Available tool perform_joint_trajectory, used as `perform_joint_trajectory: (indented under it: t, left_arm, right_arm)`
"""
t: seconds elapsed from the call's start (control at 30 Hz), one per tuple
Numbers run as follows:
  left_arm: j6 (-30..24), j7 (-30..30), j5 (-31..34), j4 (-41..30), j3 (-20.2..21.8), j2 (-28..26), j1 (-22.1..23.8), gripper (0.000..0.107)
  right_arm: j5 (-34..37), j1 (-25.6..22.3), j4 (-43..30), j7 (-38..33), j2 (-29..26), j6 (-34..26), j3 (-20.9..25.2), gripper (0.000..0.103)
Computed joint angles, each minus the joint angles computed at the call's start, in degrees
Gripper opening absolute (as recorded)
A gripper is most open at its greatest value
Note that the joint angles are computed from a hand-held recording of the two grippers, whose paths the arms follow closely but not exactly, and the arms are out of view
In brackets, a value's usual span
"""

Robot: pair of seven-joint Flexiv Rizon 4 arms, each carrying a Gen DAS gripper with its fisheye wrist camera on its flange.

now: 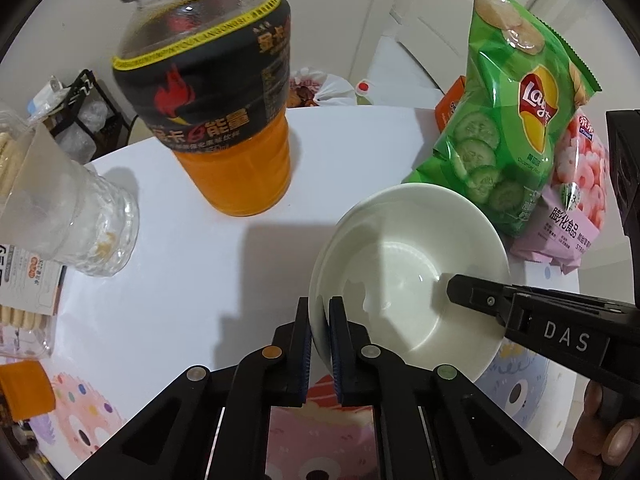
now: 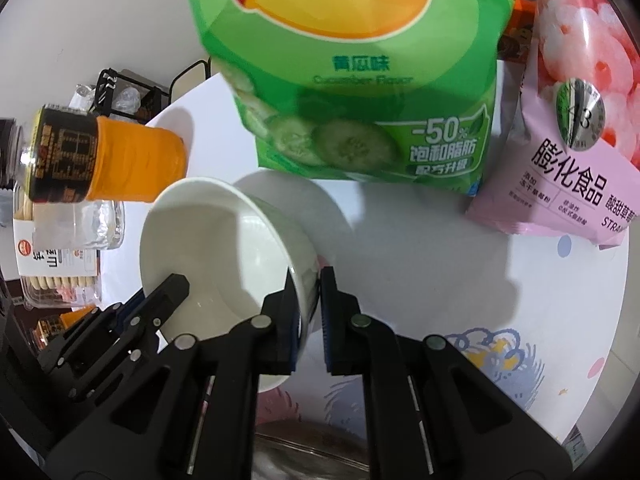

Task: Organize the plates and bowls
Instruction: 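Close both grippers on the white bowl rim, then lift the white bowl and carry it toward the stacked green bowls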

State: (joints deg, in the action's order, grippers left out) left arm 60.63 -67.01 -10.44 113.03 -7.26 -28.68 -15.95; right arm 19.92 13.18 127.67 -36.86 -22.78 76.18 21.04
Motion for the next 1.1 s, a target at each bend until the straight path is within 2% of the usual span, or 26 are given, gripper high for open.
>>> perform_joint_trajectory:
  t: [0.3,0.6,0.93,1.1]
  left_arm:
    - [1.51,-0.98,0.0,1.14,0.14,2.23,-0.25,0.007]
    - [1.81,-2.59,0.42,3.37,0.92,7.55,-0.23,0.007]
    - [4.88,-5.41,-0.15,9.21,2.07,14.72,0.84,0.007]
    - [4.99,-4.8,-0.16,11.04,2.66,17.5,2.0,0.007]
  right_arm:
    - [-0.57,0.26,0.54,-1.8,2.17,-0.06,-0.05,0.011]
    - [-0.96,1.08,1.19,-4.36,6.24,-0.88,-0.61,0.011]
    - [-1.73,4.01,1.31,-7.56,10.5,-1.57,-1.53,0.011]
    - [-3.05,6.36,1.01,-6.5,11.49,-1.76,-2.1,0.011]
